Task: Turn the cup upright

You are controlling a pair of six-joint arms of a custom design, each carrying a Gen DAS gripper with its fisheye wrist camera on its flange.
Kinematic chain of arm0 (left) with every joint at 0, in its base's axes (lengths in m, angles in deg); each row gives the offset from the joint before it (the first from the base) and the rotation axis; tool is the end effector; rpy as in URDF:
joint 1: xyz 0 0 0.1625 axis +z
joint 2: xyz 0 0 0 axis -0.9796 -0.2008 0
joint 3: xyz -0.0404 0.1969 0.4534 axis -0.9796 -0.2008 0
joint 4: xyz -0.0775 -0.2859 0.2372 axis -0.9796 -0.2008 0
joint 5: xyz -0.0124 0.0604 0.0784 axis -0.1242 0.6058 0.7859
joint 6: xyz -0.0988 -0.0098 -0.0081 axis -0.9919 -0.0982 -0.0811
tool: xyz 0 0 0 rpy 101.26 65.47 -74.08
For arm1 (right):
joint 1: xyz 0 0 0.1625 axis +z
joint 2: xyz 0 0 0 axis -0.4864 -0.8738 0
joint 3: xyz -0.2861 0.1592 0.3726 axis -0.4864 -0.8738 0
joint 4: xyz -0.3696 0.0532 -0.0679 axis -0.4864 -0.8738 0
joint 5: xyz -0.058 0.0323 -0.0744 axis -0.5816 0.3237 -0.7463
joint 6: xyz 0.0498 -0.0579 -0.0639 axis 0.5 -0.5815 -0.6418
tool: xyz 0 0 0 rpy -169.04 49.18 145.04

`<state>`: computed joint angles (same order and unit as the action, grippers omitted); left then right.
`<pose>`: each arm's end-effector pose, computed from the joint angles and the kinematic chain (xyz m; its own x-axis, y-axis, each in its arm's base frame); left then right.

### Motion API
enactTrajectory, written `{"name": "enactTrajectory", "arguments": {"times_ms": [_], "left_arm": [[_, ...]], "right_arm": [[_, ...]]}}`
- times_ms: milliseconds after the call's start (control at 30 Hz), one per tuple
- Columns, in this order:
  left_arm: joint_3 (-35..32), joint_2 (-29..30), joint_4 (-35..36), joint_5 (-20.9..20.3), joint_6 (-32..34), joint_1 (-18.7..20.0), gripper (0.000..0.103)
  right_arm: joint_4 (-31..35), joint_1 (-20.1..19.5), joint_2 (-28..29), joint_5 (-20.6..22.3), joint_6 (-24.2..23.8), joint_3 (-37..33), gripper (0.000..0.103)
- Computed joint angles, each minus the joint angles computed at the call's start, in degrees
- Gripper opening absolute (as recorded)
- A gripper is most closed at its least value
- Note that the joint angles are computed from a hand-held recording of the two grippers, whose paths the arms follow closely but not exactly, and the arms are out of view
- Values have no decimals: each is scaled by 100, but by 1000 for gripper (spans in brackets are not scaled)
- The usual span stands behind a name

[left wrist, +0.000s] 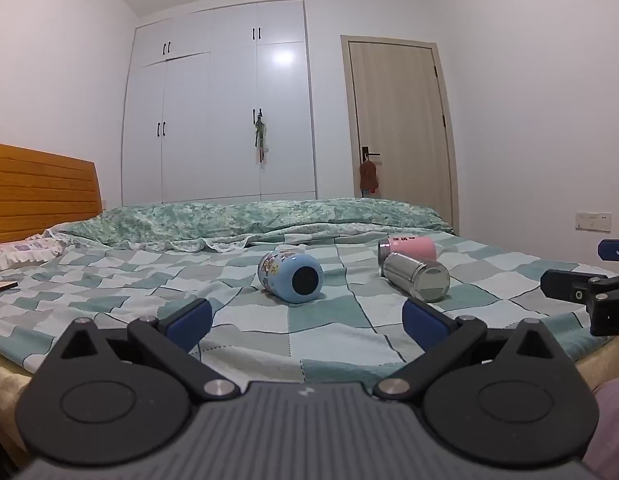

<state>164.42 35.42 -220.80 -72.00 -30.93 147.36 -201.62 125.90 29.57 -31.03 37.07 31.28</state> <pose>-0.1166 -0.7245 0.1688 -0.6147 0.3311 -0.7159 0.7707 0.0590 -0.6345 0.1850 -0.6533 0.0911 -0.6526 0.1337 0.7458 -0.7418 0.0877 -0.6648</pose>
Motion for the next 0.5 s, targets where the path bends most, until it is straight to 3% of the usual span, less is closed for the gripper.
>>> {"name": "enactTrajectory", "arguments": {"times_ms": [500], "left_arm": [[14,-66,177,-40,-153,28,103]], "right_arm": [[24,4,-6,-18,16,12,103]]}}
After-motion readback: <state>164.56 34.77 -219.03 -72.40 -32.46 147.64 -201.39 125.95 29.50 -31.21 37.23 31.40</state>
